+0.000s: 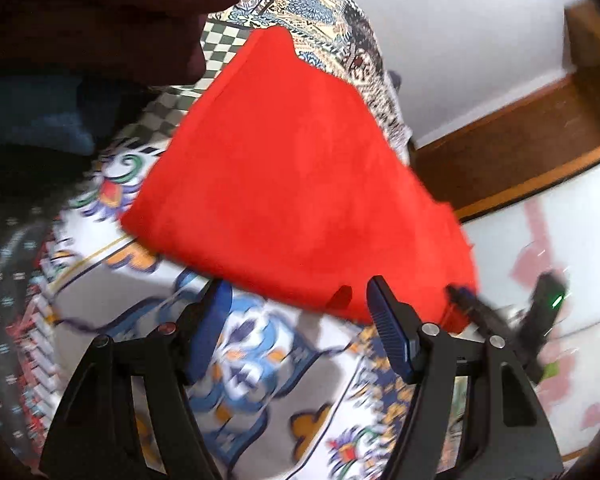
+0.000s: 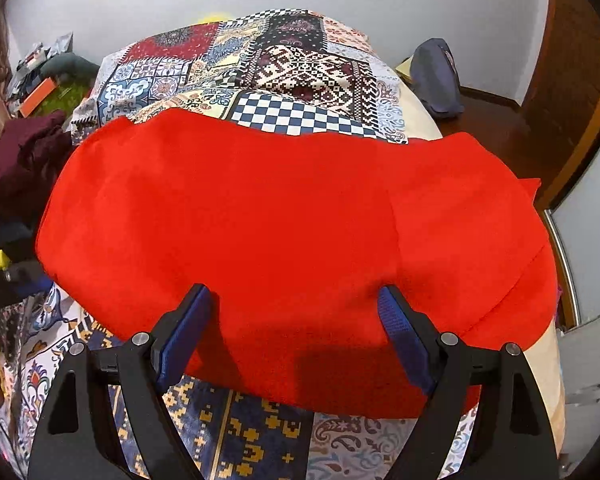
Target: Fold large clothes
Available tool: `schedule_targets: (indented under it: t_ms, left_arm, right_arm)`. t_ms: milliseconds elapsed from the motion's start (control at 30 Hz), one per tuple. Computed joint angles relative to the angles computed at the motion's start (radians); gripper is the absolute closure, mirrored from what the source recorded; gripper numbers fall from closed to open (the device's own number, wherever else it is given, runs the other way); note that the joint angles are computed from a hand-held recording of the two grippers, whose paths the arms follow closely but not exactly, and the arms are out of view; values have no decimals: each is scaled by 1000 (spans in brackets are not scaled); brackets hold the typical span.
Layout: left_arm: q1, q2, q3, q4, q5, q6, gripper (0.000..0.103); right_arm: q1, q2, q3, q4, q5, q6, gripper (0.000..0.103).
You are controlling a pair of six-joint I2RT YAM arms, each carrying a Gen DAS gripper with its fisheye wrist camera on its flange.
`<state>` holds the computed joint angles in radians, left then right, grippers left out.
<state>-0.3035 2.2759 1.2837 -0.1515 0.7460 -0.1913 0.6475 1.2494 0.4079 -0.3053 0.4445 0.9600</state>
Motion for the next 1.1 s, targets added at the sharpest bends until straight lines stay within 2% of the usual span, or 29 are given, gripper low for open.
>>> schedule_targets:
  t_ms: [67,133,233,367,467,500,533,600,633,700,833,933,1100]
  left_arm:
    - [9,51,47,16,61,-52,35]
    - [12,96,56,113,126,-159,35]
    - [-7,134,81,211,128,-253,35]
    - [-67,131,124,214,14,-270,35]
    - [-140,110,163,169,-169,-249,40]
    - [-159,100,164,162,-233,-235,49]
    - [-190,92,174,149,-317,-214,63]
    - [-230,86,202,113,-425,-185,79]
    - [-235,78,197,114,-449,-178,85]
    - [-257,31,165,123,-514,-157,88]
    - [-244,-114,21,218,-495,-135,90]
    - [-250,-213,-21,258,-522,-112,90]
    - [-229,-411,-159,335,-601,-49,90]
  right_arm:
    - [-15,-13,-7,9,-14,-8,18]
    - [-27,-24,-14,17,-28,-11,18]
    - [-29,-14,-20,34,-30,-5,17]
    - [-21,9,-16,49,-23,6,16]
    - [-25,7,-20,56,-29,12,16]
    - [-26,6,-20,54,-30,15,16]
    - [-26,4,-20,52,-31,17,16]
    - [-23,-2,-15,38,-35,26,16]
    - [-23,-10,-11,24,-38,29,16]
    - [-23,-29,1,-12,-47,31,16]
    - [-11,-94,42,-125,-28,46,16]
    - [5,-122,99,-199,11,47,16]
    - [51,-53,219,-186,32,18,16]
